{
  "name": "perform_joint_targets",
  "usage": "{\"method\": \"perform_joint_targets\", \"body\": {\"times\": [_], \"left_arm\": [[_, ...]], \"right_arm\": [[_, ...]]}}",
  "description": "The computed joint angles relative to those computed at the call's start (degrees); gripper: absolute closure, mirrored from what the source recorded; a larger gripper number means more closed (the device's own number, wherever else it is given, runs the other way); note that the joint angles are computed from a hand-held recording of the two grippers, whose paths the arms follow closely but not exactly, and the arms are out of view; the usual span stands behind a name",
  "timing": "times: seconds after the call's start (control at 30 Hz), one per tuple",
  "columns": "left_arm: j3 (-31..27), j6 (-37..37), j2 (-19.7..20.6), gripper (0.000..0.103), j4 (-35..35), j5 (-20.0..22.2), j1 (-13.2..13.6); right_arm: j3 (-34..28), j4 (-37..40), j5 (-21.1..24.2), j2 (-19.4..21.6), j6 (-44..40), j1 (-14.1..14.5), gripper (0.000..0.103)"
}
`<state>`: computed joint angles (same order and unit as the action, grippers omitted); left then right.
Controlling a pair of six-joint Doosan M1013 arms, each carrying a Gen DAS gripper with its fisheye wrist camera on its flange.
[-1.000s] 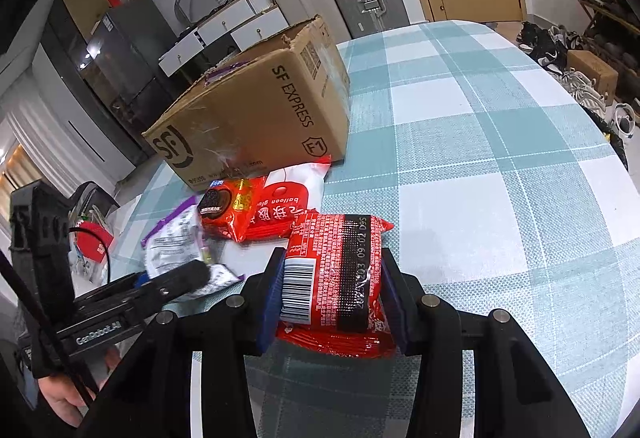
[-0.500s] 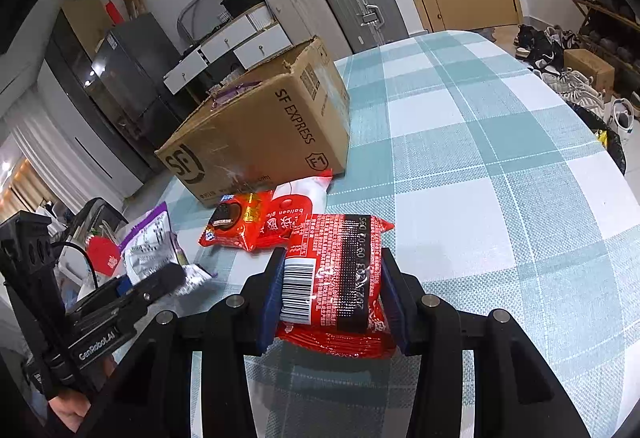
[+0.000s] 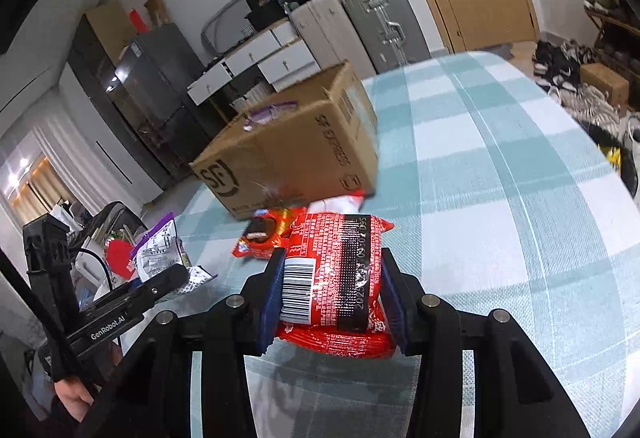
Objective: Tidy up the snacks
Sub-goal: 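Carry the chip bag with the left gripper and the wafer pack with the right over the box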
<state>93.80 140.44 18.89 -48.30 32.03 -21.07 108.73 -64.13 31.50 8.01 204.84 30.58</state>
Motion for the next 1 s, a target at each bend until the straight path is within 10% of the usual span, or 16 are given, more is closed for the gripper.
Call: {"method": "perform_joint_targets", "body": {"times": [0.6, 1.0], "left_arm": [[-7.0, -0.9, -4.3, 0.063, 3.1, 10.4, 3.6], [-21.2, -9.9, -0.9, 0.063, 10.8, 17.5, 1.6]], "right_arm": [[-7.1, -4.4, 4.7, -5.8, -10.9, 4.9, 0.058], [-17.3, 8.3, 2.5, -4.4, -26.5, -0.1, 0.058]]}}
